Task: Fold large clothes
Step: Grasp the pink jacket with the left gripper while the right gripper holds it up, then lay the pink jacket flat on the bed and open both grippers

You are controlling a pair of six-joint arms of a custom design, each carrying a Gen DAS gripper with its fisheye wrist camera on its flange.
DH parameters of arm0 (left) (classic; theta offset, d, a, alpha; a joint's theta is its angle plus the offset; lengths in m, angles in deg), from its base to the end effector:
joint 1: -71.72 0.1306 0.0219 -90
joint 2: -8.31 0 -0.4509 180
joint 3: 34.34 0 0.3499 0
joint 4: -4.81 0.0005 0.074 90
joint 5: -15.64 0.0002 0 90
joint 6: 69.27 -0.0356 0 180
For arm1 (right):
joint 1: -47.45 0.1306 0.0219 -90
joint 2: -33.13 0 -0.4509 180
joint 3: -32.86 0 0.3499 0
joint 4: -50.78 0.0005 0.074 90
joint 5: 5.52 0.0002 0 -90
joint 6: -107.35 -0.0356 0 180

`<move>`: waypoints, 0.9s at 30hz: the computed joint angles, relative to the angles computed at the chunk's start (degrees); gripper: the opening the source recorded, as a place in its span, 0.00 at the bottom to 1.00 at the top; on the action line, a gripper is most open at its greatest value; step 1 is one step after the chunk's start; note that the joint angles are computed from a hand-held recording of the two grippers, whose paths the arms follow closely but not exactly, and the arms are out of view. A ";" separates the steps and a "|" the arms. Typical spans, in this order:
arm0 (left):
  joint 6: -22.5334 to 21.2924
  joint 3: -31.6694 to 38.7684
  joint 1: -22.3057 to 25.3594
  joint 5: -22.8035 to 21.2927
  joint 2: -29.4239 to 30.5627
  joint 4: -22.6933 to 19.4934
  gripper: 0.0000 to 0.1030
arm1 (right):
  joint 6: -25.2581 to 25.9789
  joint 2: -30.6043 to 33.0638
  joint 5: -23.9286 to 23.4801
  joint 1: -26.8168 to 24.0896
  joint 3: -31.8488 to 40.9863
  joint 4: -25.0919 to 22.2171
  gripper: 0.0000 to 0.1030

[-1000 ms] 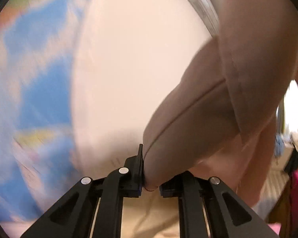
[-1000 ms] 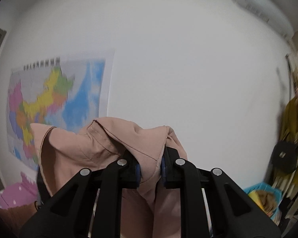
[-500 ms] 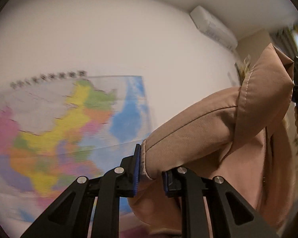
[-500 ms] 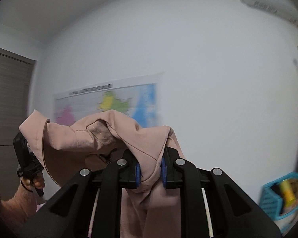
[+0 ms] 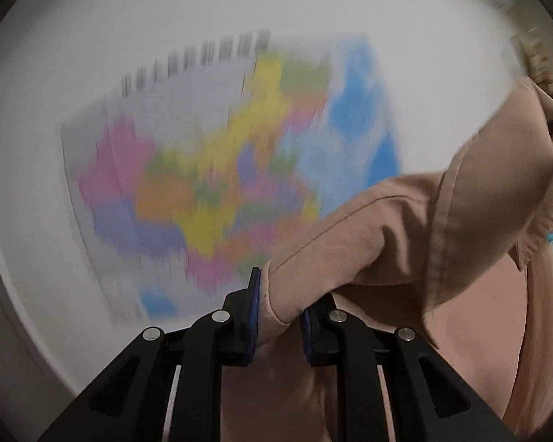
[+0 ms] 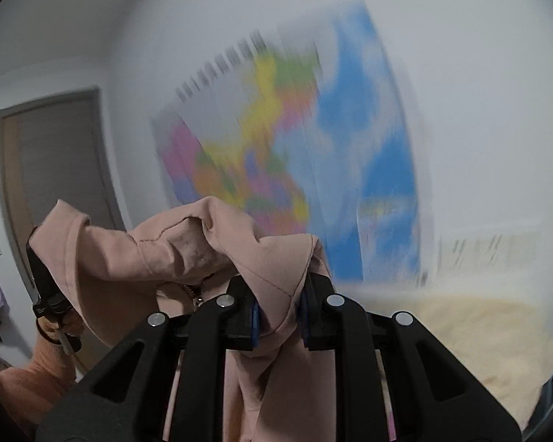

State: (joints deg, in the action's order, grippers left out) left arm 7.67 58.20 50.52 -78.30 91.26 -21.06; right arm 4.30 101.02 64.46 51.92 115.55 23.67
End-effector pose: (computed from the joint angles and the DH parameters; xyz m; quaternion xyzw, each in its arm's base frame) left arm 0.3891 -0.1489 0.6055 0.2158 0.7702 -0.0151 0.5999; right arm 0.2936 0.0347 0.6146 -0.0513 0.7730 0.2279 0.5898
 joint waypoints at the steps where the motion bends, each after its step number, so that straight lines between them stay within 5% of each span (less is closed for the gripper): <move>1: 0.66 0.87 1.02 -1.19 3.69 -1.37 0.16 | -0.34 2.27 -0.13 0.30 -0.12 0.05 0.16; 11: 8.13 11.52 7.83 1.52 28.75 -12.73 0.15 | -2.51 29.86 1.74 3.25 5.19 -6.24 0.16; 15: 8.95 20.91 9.91 8.59 35.10 -19.66 0.19 | -6.66 34.38 -0.28 1.09 7.90 -7.18 0.16; 18: 10.72 30.59 11.43 13.93 41.01 -26.82 0.33 | -11.57 38.69 -0.53 -1.20 11.39 -9.37 0.18; 22: 14.45 40.05 11.46 12.16 48.24 -33.75 0.46 | -14.89 40.55 -1.49 -1.93 10.64 -7.34 0.25; 24: 14.70 40.24 11.96 13.75 48.86 -32.99 0.50 | -12.34 38.99 2.33 -0.86 9.85 -7.08 0.40; 27: 12.82 33.31 12.37 16.40 45.12 -25.86 0.61 | -8.45 35.36 5.89 0.40 7.18 -5.98 0.52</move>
